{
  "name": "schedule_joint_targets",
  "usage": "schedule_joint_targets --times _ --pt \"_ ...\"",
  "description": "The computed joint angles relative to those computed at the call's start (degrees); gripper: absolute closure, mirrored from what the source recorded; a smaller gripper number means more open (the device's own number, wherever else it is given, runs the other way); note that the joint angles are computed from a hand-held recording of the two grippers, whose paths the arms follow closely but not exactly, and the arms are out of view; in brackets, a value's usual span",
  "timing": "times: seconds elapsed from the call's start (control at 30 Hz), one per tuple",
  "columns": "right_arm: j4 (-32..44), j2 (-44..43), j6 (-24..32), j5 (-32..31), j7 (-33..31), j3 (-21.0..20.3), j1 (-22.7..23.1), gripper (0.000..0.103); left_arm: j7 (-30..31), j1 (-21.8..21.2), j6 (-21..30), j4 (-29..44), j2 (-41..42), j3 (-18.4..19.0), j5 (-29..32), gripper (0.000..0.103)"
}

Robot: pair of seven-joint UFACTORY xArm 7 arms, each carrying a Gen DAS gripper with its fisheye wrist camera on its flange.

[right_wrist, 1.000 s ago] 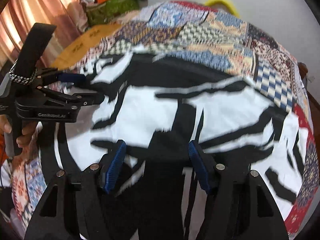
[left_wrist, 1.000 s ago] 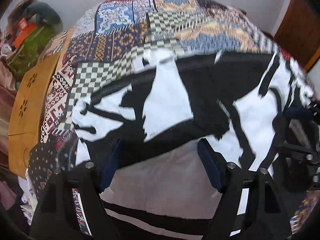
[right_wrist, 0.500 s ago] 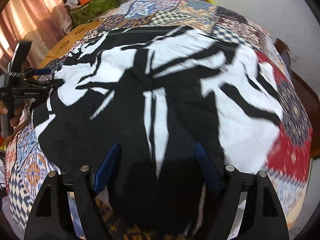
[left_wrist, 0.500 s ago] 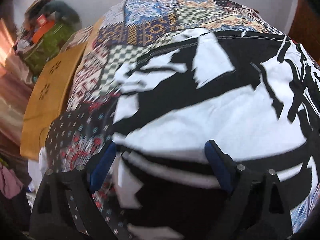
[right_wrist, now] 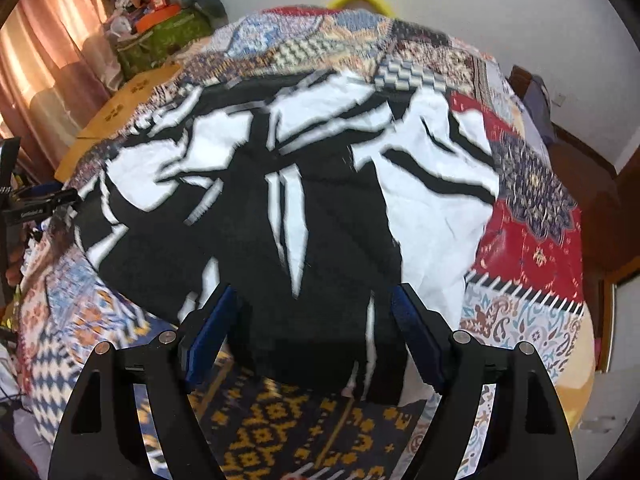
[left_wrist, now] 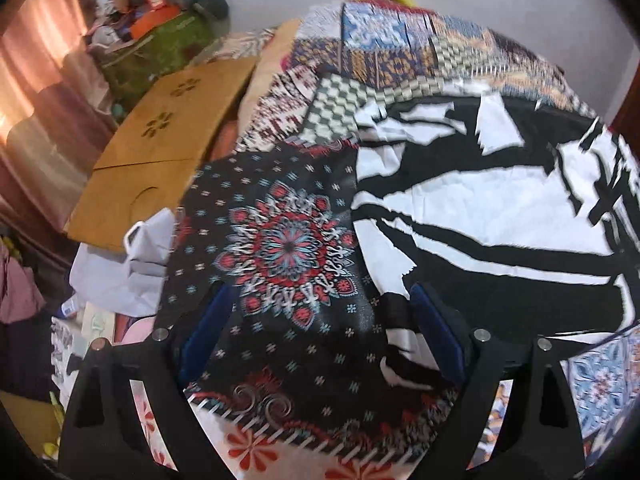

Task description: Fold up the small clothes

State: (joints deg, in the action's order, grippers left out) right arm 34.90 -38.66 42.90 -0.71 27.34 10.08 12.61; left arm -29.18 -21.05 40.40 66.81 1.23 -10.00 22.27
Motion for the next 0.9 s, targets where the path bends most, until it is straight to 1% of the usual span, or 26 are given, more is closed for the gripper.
schedule_joint_targets --times 0.13,0.3,0.47,0.6,0.73,0.8,0.83,0.9 --pt "2.70 1.47 -2.56 -1.08 1.58 2.10 0.10 0.026 -1.69 0.28 -1.00 -2.46 -4.10 -0.42 -1.48 0.012" --pt "5.98 6.15 -7.01 -2.95 2.59 3.89 0.64 0.022 -0.87 0.18 -2.33 -5.21 -6.84 -1.37 -8.43 0.012" --pt "8.57 12.93 -9.26 -3.56 3.46 4.26 2.02 0.022 3.60 -1.04 -1.46 -7.14 -7.20 -1.43 -19.39 0.012" --pt "10.47 17.67 -7.58 -5.40 4.71 4.50 2.48 0.022 7.25 -2.21 -1.78 -9.25 -7.41 -1.12 -29.25 0.012" --pt "9.98 18.35 -7.23 -6.00 4.44 3.76 3.84 0.022 12.94 -3.31 -1.89 -9.95 -7.15 -0.60 -39.66 0.012" --pt "9.66 17.93 -7.16 -5.27 3.46 2.87 4.45 0.021 13.11 -3.38 -1.76 -9.19 -6.39 -0.75 -41.98 0.012" --pt "9.62 17.93 -7.08 -4.70 2.86 2.47 4.75 0.021 13.61 -3.40 -1.54 -8.59 -5.86 -0.61 -44.11 0.011" --pt "9.36 17.99 -7.38 -3.85 2.15 2.07 5.08 0.021 17.28 -3.44 -1.31 -7.34 -4.47 0.00 -52.13 0.008"
